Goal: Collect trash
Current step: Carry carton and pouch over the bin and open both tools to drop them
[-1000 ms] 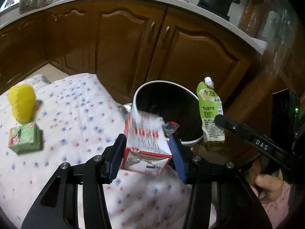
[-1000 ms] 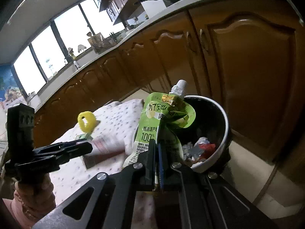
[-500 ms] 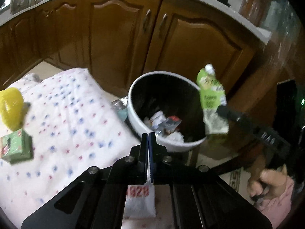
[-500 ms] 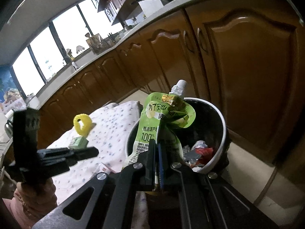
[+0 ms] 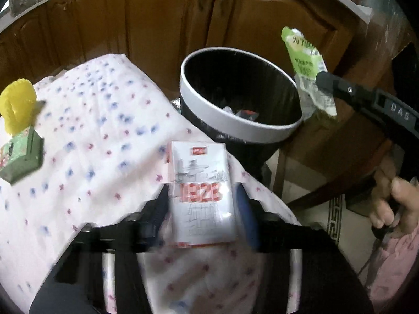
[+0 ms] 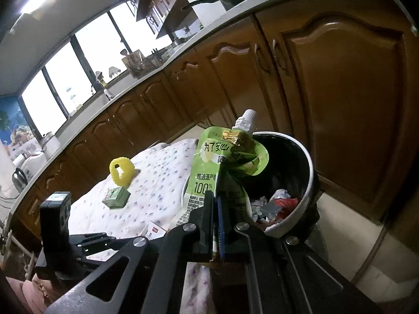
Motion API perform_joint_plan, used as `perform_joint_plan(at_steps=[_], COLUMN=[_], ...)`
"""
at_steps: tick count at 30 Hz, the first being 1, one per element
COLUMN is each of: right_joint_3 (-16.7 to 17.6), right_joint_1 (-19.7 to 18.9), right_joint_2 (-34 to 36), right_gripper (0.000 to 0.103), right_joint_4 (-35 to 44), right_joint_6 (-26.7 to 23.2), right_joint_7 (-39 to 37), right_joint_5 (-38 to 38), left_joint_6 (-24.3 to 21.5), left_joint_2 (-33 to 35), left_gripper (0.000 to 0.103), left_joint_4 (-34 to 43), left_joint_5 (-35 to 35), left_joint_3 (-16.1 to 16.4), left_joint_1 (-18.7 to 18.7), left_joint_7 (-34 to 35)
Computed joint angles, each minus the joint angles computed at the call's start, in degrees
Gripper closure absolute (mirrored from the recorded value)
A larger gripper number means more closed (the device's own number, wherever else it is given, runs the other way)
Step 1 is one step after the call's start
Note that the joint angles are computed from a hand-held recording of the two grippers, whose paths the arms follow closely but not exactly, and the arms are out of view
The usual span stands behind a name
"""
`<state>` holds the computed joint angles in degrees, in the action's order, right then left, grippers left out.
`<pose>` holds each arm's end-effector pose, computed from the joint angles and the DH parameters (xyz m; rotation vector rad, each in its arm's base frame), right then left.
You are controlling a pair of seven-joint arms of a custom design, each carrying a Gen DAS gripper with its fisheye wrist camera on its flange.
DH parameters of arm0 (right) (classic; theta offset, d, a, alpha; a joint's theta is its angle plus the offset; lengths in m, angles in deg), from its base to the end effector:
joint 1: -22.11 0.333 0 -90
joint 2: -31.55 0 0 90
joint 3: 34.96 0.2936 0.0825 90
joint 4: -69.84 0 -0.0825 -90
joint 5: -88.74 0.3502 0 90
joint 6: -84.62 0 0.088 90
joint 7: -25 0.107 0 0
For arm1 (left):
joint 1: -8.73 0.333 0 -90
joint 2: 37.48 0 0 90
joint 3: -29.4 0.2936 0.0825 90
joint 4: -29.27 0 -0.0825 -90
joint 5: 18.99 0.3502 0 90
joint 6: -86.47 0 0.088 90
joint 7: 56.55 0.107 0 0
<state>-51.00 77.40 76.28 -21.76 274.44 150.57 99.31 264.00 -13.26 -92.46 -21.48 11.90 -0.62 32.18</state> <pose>0.5255 0.4698 0.3112 -1.5769 1.5062 -0.2509 0.5339 -0.2556 0.2881 -1.6425 2.3280 -0.8086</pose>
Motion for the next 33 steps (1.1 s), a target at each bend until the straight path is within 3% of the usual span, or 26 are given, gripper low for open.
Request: perform_joint_plan(at_steps=[6,9,12,21,26,33], right_joint_3=[-1.0,-0.9,0.3,2.7,3.4,6.4], right_joint_1=[0.8,0.5,-0.8,-4.8,-6.6,-10.6], right_joint_2=[-0.2,-0.1,0.2,1.3,2.7,5.6], right_gripper=[0.101,0.1,0.1,0.1,0.1,0.1], right_joint_4=[-0.5,-0.4,0.4,4.0,7.3,13.2], right_joint_6=[0.3,0.3,0.0,-3.0,-6.3,-11.8], right_joint_7=[-0.1,-0.2,-0.5,-0.6,0.7,2.6], right_joint_5=[0.5,0.7,0.4,-2.6,-5.6,-10.7], left_joint_6=[4.4,4.6,3.6,-5.2,-10.0,-15.0], left_joint_2=[-1.5,-1.5,-0.9,6.4,11.4,16.2], left_gripper=[0.058,0.058,0.058,0.058,0.058,0.058], left_joint_4=[-1.8,-0.5,2.3,18.1,27.1,34.7], left_joint_5=[0.4,0.7,1.3,1.7,3.4,5.2], left_joint_3=[-0.7,-2.0,-1.1,0.3,4.2,5.9], left_joint_1=[0.9,2.1,1.0,-2.0,-6.3,-8.5], left_joint_7=[-0.1,0.1,-0.1,1.6,-0.2,-1.8])
